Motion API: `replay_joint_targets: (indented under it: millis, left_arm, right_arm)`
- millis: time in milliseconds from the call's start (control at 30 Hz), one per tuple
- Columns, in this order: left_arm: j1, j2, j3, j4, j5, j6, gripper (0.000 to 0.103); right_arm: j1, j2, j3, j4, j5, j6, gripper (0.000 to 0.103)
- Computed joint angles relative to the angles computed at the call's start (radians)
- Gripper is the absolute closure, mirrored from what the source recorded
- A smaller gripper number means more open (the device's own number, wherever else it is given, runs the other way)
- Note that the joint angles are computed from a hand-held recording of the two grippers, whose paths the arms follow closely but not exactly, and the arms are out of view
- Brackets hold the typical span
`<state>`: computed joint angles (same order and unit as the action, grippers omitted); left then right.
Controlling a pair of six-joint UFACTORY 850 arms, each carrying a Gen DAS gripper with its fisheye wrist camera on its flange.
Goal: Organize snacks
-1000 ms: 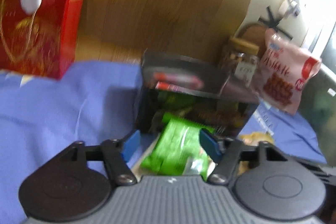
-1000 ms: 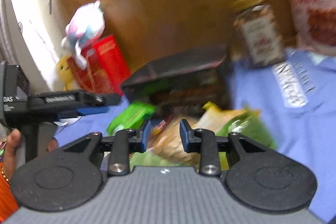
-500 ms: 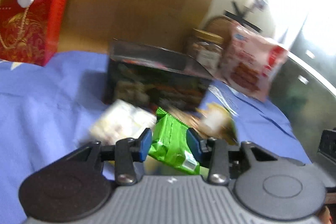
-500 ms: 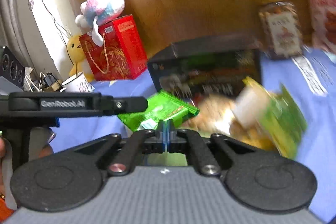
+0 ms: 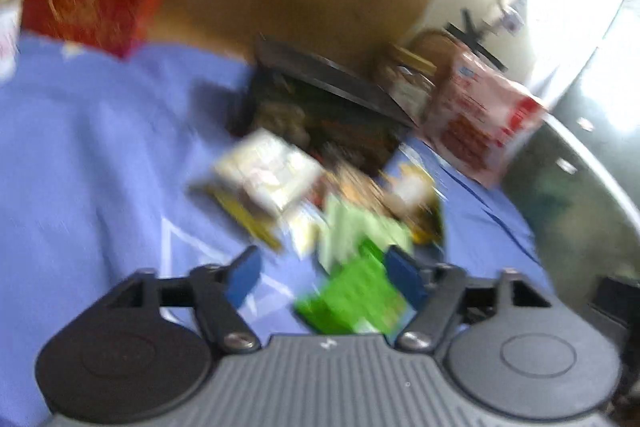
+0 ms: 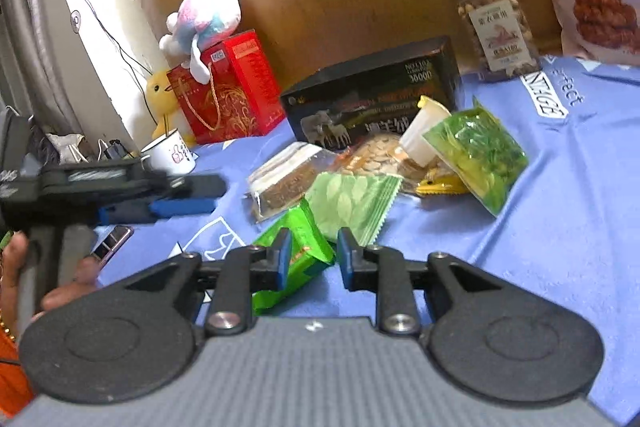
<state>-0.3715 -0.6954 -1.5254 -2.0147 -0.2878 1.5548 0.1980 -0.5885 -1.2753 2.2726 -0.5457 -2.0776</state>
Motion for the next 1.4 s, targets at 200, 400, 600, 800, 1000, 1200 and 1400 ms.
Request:
replay_joint_targets:
  millis: [200, 400, 600, 800, 1000, 1200, 1400]
  left_arm:
    - [-0.009, -0.045, -0.021, 0.255, -0.102, -0.253, 0.027]
    - [-0.011, -0.056, -0.051, 0.243, -0.044, -0.261, 0.035]
    - [-0.005, -0.026, -0.027, 0.165, -0.040, -0.138, 0.024]
    - [-0.002, -0.055, -0.068, 0.462, -0.104, -0.358, 0.024]
    - [-0.033, -0.057, -0.064, 0.467, -0.049, -0.307, 0.043]
    - [-0.016, -0.053, -0.061, 0.411, -0.099, -0.270, 0.051]
    - [-0.022, -0.064, -0.079, 0.412, -0.130, -0.263, 0.053]
  right_arm:
    - [0.000, -0.035, -0.035, -0.048, -0.003, 0.046, 0.071]
    - [-0.015, -0.006, 0.010, -0.249, -0.068, 0.184, 0.071]
    - [0.011, 0.049, 0.073, -0.133, -0.019, -0.044, 0.047]
    - [0.032, 0.025, 0.028, -0.298, 0.059, 0.021, 0.047]
    - [0.076, 0.028, 0.031, -0.146, 0.147, -0.158, 0.049]
    - [0.092, 0.044, 0.055, 0.071, 0.189, -0.325, 0.067]
    - [0.093, 0.045, 0.062, 0.116, 0.179, -0.332, 0.074]
